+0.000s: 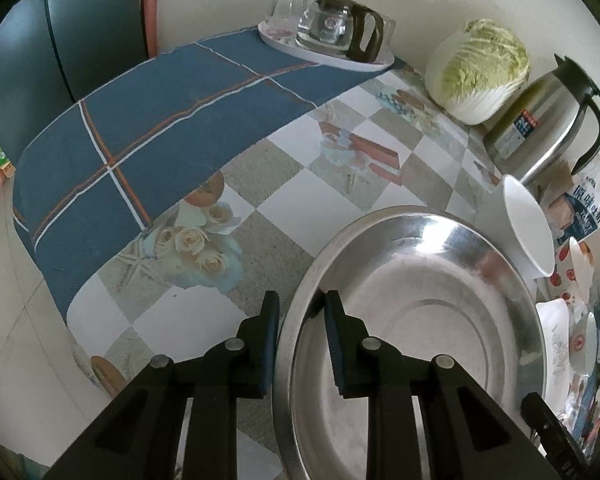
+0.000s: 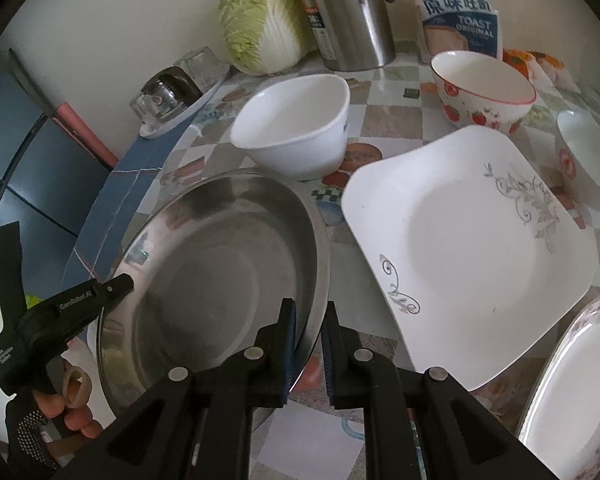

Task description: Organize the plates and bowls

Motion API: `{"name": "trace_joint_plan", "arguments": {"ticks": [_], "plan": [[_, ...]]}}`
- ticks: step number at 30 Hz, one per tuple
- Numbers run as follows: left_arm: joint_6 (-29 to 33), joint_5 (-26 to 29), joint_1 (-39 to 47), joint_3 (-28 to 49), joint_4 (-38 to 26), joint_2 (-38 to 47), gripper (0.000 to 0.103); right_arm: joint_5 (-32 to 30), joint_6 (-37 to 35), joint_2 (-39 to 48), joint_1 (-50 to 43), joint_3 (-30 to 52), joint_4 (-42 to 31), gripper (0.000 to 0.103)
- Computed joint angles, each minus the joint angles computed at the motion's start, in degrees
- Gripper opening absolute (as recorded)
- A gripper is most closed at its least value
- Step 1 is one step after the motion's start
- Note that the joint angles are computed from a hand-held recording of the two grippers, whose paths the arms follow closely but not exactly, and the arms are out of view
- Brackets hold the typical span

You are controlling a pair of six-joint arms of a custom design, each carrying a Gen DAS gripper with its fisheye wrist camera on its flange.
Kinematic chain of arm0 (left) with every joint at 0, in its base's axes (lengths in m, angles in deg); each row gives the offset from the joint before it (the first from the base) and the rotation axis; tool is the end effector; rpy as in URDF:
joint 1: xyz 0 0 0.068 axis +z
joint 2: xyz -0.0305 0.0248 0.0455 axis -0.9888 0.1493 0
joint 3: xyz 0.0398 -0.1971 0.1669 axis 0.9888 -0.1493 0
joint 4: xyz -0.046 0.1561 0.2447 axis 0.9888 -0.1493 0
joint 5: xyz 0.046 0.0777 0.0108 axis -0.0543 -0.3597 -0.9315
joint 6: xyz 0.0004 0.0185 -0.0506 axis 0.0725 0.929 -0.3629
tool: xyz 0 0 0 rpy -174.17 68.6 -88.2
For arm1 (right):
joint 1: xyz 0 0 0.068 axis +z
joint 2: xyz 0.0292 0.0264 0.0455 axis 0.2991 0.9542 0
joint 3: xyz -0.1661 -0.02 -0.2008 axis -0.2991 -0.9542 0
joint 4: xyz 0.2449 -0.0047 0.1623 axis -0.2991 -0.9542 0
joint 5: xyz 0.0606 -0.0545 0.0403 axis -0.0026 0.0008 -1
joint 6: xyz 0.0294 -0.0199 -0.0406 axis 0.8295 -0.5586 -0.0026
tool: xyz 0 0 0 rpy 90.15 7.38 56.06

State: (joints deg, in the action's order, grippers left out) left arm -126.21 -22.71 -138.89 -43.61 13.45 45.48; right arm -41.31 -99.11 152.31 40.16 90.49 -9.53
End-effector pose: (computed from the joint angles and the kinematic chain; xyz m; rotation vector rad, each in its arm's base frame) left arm 0.1428 -0.1944 0.1166 -1.5476 2.1751 0.1212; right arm 0.3166 0.1489 0.1307 -1.0252 2.5831 0.6335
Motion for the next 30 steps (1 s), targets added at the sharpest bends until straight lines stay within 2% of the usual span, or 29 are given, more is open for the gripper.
{"name": "trace_joint_plan", "arguments": {"ticks": [6, 12, 18, 23, 30], "plan": [[-4.34, -2.68, -2.89, 2.22, -4.76, -0.34, 0.024, -1.66, -0.68, -2.15, -0.58, -0.51, -0.19, 0.013], [-3.35, -5.09, -3.32, 6.24, -7.57, 1.57, 0.024, -2.42, -1.84, -3.92, -2.28, -0.73, -0.73, 0.013], [3.03, -8.38, -2.18, 12.23, -8.03, 4.97, 0.024, -4.12, -3.63, -3.87, -6.51, 0.96, -2.73, 0.013], [10.34, -8.19, 0.16, 15.11, -4.45, 6.41, 0.024, -3.95, -4.78, -4.08, -9.94, 1.68, -2.31, 0.013], [21.35, -7.69, 4.24, 23.14, -4.26, 11.40, 0.024, -4.81, -4.80, -1.74, -14.03, 4.25, -2.04, 0.013]]}}
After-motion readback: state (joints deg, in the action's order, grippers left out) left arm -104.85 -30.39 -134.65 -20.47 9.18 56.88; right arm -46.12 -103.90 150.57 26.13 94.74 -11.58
